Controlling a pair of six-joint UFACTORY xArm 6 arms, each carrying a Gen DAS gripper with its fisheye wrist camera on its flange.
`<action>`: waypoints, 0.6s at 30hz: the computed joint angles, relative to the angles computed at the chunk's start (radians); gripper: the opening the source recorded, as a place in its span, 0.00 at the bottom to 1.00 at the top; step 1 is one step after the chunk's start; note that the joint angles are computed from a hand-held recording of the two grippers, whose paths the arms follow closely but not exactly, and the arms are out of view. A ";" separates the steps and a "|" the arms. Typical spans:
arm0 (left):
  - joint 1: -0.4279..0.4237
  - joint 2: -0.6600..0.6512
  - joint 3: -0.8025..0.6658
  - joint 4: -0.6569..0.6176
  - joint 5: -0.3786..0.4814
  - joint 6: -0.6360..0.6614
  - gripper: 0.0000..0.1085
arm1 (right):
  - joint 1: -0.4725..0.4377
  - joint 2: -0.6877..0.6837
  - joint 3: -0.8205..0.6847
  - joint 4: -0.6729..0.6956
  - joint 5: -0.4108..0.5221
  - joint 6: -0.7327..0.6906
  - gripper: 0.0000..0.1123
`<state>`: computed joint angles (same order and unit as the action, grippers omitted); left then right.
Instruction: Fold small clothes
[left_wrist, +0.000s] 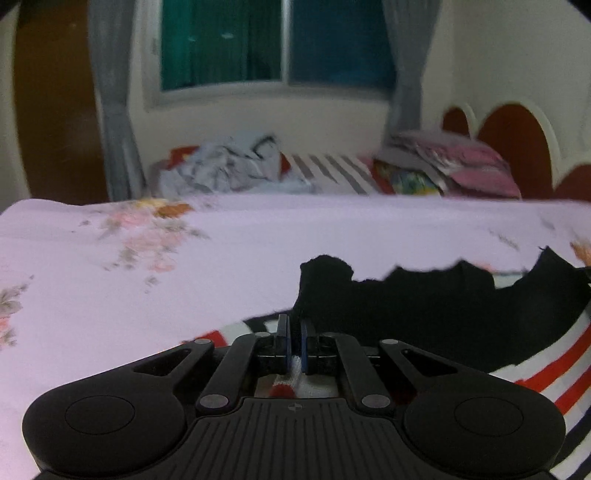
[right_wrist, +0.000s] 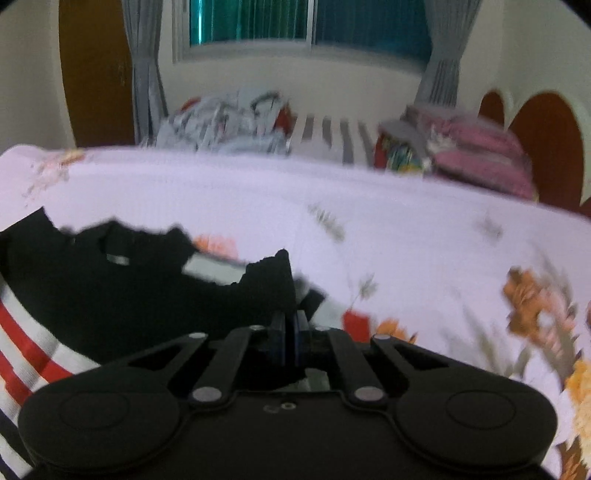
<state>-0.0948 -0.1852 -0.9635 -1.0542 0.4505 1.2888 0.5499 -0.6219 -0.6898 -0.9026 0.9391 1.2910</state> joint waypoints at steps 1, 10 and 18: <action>0.004 0.002 0.001 -0.012 -0.013 -0.008 0.03 | -0.006 -0.003 0.002 -0.016 0.001 -0.001 0.04; -0.042 0.076 0.017 0.262 -0.137 -0.216 0.03 | -0.067 0.087 0.013 0.012 -0.027 0.033 0.04; -0.099 -0.028 0.070 0.259 -0.203 -0.290 0.62 | 0.030 0.094 -0.047 -0.058 -0.019 0.117 0.23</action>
<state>-0.1941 -0.2129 -0.8936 -0.7955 0.2476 0.9992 0.5800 -0.5283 -0.7370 -0.9610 0.9199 1.4081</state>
